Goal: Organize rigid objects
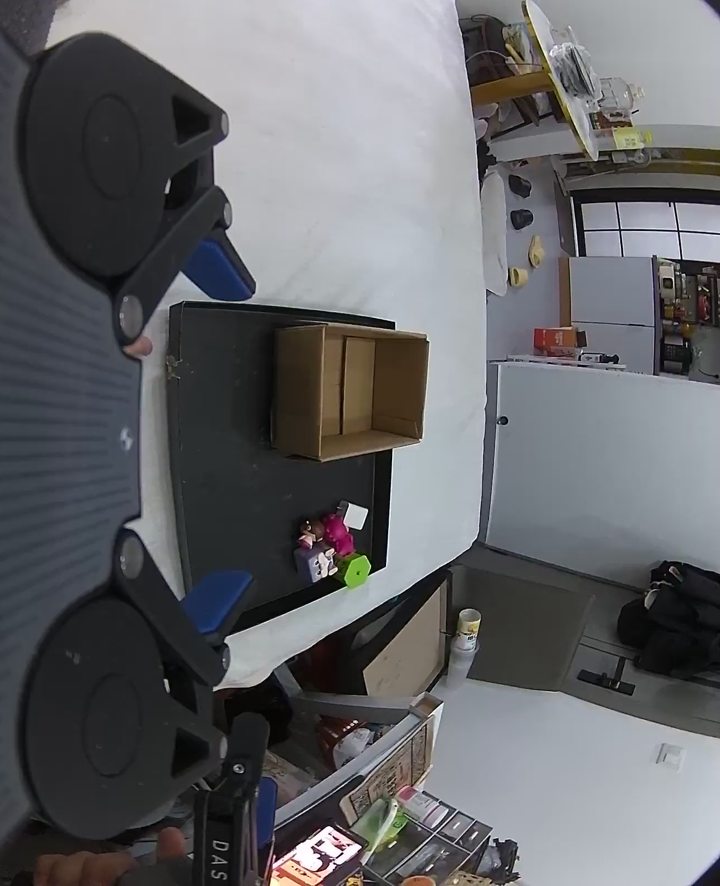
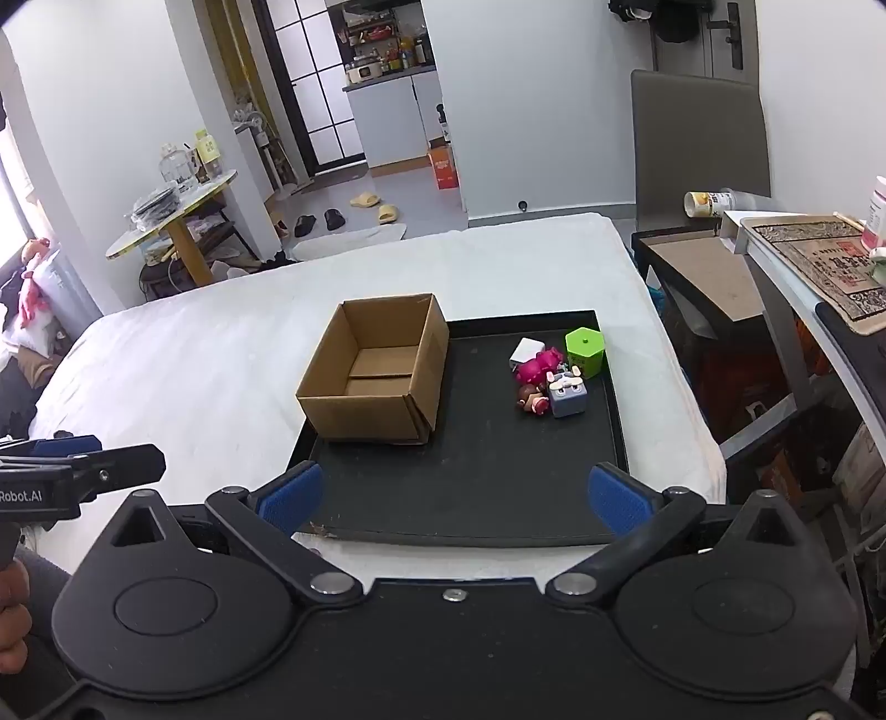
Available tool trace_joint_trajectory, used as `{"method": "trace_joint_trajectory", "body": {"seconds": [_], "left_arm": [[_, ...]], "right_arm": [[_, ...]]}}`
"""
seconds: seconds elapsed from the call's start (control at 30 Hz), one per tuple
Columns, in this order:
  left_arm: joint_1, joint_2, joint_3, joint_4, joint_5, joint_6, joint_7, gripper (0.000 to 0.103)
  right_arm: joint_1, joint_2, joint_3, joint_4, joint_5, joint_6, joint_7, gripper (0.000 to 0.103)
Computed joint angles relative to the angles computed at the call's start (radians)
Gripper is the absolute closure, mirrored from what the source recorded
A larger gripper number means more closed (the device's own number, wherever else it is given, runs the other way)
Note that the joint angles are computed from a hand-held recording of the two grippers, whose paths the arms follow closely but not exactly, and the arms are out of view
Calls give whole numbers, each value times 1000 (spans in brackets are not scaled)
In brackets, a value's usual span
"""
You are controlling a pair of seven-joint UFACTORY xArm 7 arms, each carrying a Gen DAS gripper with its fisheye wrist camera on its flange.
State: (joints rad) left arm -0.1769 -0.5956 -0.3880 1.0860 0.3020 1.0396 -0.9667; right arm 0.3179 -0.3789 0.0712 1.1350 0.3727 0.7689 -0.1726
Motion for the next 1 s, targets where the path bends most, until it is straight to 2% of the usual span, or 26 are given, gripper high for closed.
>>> {"method": "trace_joint_trajectory", "body": {"seconds": [0.1,0.3,0.6,1.0], "left_arm": [[2,-2,1,-2,4,1,-2,0],[1,16,-13,4,13,8,-6,0],[-15,-3,17,-16,-18,-16,5,0],[1,-15,6,-20,-6,-2,-2,0]], "right_arm": [[-7,10,1,27,-18,46,13,0],[-9,8,13,15,-31,28,20,0],[-7,16,16,22,-43,26,29,0],[-5,14,21,5,-63,5,38,0]]}}
